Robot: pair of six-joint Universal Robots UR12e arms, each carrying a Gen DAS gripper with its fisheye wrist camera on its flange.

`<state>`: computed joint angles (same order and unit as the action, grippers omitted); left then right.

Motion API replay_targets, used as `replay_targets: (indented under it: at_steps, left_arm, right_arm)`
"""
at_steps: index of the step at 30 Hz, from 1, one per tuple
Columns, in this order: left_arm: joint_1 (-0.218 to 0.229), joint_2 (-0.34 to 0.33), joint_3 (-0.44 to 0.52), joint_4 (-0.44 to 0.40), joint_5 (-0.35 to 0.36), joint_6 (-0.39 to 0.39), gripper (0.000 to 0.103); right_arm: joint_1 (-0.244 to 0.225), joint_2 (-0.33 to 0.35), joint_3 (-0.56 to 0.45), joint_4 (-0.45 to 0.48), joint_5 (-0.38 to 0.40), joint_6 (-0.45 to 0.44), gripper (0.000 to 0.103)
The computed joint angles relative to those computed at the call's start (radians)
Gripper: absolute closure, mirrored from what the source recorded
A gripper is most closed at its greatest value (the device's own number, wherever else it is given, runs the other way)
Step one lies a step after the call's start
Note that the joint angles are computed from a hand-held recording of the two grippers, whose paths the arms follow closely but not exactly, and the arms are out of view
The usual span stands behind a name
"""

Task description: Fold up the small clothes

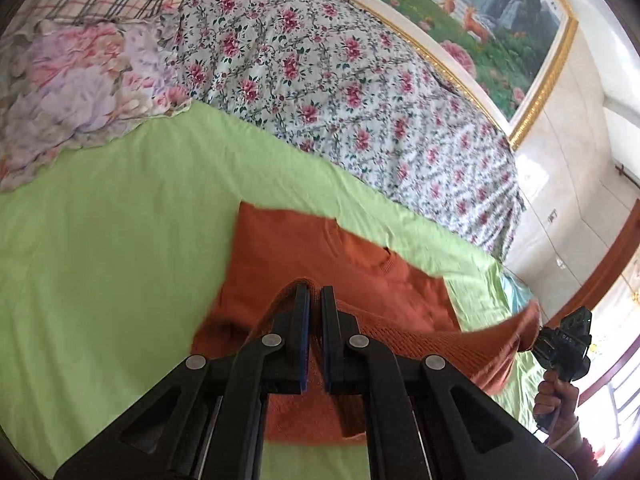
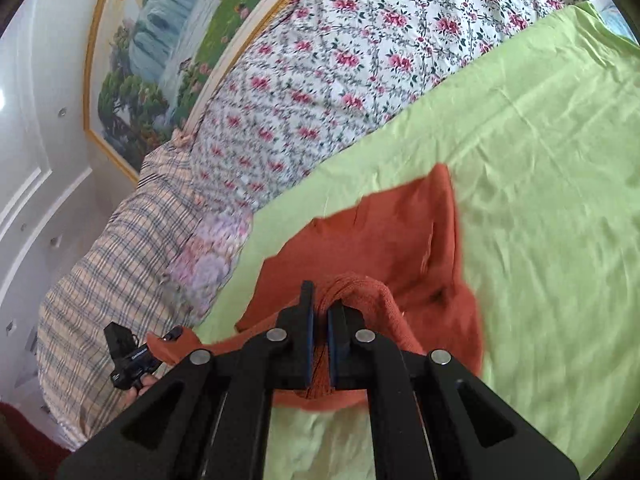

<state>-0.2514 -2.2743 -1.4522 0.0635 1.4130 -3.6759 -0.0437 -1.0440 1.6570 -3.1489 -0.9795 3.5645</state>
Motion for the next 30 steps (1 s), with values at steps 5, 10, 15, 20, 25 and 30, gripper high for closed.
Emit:
replay_targets:
  at_steps: [5, 10, 15, 20, 25, 30]
  left_arm:
    - [0.016, -0.114, 0.193, -0.112, 0.013, -0.010, 0.101]
    - [0.032, -0.213, 0.351, -0.249, 0.019, -0.032, 0.101]
    - [0.031, -0.276, 0.457, -0.358, 0.047, -0.011, 0.101]
    - [0.026, -0.308, 0.528, -0.500, 0.058, 0.008, 0.096]
    - [-0.005, -0.230, 0.395, -0.416, 0.022, 0.086, 0.077]
    - [-0.044, -0.214, 0.358, -0.441, -0.085, 0.177, 0.073]
  right_arm:
    - [0.002, 0.096, -0.156, 0.103, -0.061, -0.003, 0.097]
    - [0.009, 0.173, -0.269, 0.243, -0.147, -0.024, 0.097]
    - [0.017, 0.206, -0.315, 0.321, -0.237, -0.037, 0.097]
    - [0.025, 0.221, -0.336, 0.389, -0.293, -0.040, 0.096]
    - [0.041, 0.164, -0.252, 0.253, -0.356, -0.041, 0.082]
    - [0.074, 0.129, -0.198, 0.261, -0.206, -0.220, 0.070]
